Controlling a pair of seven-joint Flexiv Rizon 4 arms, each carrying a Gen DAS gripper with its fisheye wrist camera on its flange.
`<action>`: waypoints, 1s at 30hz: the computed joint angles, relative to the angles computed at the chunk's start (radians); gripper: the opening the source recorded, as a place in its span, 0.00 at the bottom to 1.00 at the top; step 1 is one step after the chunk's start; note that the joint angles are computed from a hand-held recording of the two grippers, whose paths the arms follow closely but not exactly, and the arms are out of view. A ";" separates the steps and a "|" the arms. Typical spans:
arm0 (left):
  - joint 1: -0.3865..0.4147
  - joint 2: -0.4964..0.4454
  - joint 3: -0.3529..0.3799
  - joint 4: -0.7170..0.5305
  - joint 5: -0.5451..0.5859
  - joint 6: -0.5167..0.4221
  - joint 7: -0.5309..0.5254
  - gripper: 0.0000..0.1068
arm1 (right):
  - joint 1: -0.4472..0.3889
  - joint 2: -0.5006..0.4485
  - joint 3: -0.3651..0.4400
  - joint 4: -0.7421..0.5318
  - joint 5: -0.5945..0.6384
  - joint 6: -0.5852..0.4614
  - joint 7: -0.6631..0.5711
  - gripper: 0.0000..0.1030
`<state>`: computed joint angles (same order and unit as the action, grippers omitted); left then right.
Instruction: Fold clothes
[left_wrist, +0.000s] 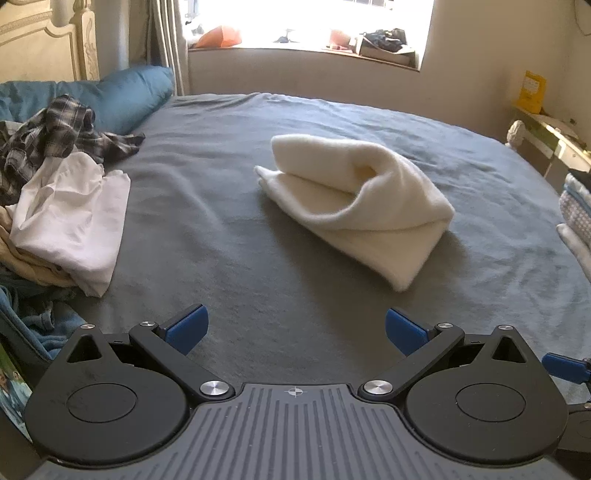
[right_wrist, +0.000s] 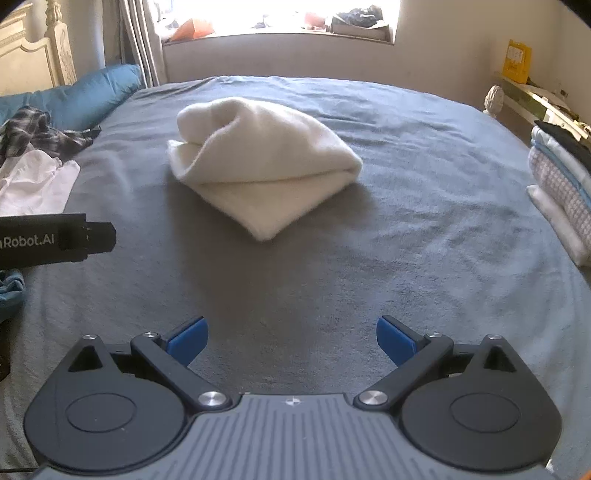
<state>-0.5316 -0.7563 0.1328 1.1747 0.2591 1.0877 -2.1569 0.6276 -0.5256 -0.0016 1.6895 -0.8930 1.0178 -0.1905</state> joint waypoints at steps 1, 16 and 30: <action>0.000 -0.001 -0.001 -0.002 0.000 -0.005 0.003 0.96 | 0.002 0.002 -0.003 0.003 -0.005 0.001 0.008 0.97; 0.002 -0.012 -0.010 -0.026 -0.021 -0.085 0.015 0.96 | 0.008 -0.015 -0.007 -0.032 -0.005 -0.074 -0.011 1.00; -0.047 -0.043 0.042 -0.118 0.160 -0.081 0.007 0.96 | 0.001 -0.009 -0.006 -0.030 -0.032 -0.101 0.012 1.00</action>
<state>-0.5786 -0.7996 0.1748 1.0566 0.4190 1.0070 -2.1500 0.6285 -0.5344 -0.0074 1.6594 -0.9247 0.9172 -0.1786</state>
